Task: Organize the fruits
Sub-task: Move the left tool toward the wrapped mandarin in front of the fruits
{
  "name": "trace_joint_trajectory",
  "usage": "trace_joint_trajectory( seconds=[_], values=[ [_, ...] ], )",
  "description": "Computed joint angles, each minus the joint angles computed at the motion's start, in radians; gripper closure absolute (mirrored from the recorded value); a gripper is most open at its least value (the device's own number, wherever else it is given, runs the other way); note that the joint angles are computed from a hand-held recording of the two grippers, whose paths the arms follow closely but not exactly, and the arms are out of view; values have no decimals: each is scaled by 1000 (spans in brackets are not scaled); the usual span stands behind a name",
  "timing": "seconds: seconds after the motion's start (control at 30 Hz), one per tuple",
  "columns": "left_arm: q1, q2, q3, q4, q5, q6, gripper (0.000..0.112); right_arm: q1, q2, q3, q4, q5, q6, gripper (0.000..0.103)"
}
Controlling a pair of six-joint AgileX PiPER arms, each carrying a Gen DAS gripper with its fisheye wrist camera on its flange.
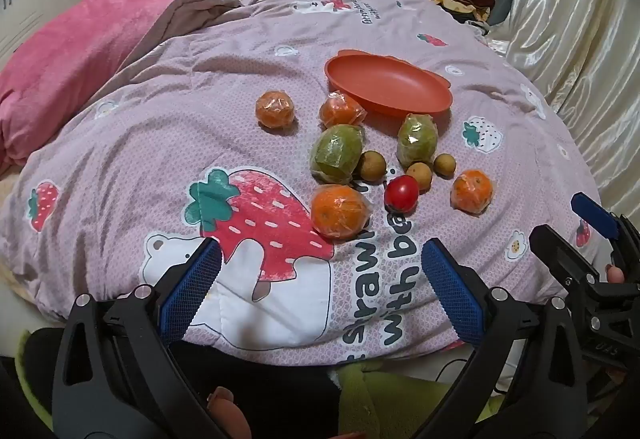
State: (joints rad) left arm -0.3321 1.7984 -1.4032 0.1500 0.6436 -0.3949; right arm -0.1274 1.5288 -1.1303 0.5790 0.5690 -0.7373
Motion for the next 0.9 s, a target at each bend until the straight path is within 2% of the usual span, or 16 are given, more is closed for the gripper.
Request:
trace_joint_trajectory(
  seconds=[0.23,0.9],
  values=[
    [-12,0,-18,-1,22,-4,18,3,7,-3,-1,-7,1,4],
    [14,63,-32,-94,-10,107,18,-25,84,-64,7,14,-26,4]
  ],
)
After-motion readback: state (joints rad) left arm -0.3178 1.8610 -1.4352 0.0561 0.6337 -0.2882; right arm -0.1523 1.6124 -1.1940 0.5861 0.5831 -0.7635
